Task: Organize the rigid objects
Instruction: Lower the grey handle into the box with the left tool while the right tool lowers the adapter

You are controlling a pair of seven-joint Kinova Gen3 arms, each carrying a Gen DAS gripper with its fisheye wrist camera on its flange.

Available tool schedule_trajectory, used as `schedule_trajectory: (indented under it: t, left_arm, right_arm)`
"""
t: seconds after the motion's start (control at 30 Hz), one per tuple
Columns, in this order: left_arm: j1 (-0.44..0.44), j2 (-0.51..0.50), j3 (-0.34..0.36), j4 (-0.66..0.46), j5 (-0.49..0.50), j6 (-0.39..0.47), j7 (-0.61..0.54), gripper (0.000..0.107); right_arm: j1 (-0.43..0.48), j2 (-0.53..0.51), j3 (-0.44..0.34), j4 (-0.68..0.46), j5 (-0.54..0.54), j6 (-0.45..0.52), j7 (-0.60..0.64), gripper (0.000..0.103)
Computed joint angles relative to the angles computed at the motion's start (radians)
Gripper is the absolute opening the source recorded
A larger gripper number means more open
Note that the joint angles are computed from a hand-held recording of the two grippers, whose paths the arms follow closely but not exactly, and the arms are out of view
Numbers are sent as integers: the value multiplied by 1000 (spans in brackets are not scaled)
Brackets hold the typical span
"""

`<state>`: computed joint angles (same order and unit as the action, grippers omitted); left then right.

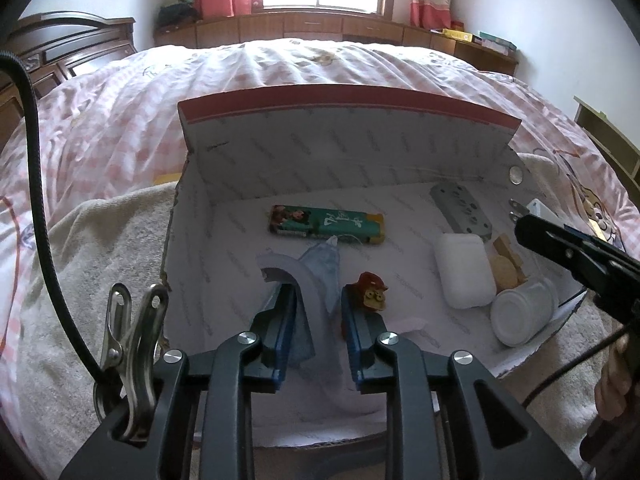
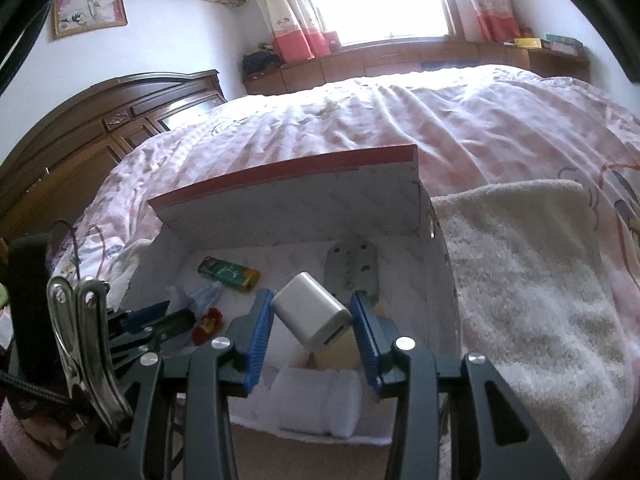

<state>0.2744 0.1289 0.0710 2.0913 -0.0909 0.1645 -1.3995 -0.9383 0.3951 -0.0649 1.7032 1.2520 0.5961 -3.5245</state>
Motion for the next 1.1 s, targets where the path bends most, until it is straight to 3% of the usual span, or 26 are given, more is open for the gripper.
schedule_trajectory:
  t: [0.83,1.1]
  left_arm:
    - [19,2,-16,-2,-41,-2,37,24]
    - [3,1,-2,-4,-23,2,22,24]
  right_arm:
    - [-13,36,30,-36,-7,30,25,42]
    - [-20,15,19,-2,87,48,-83,57]
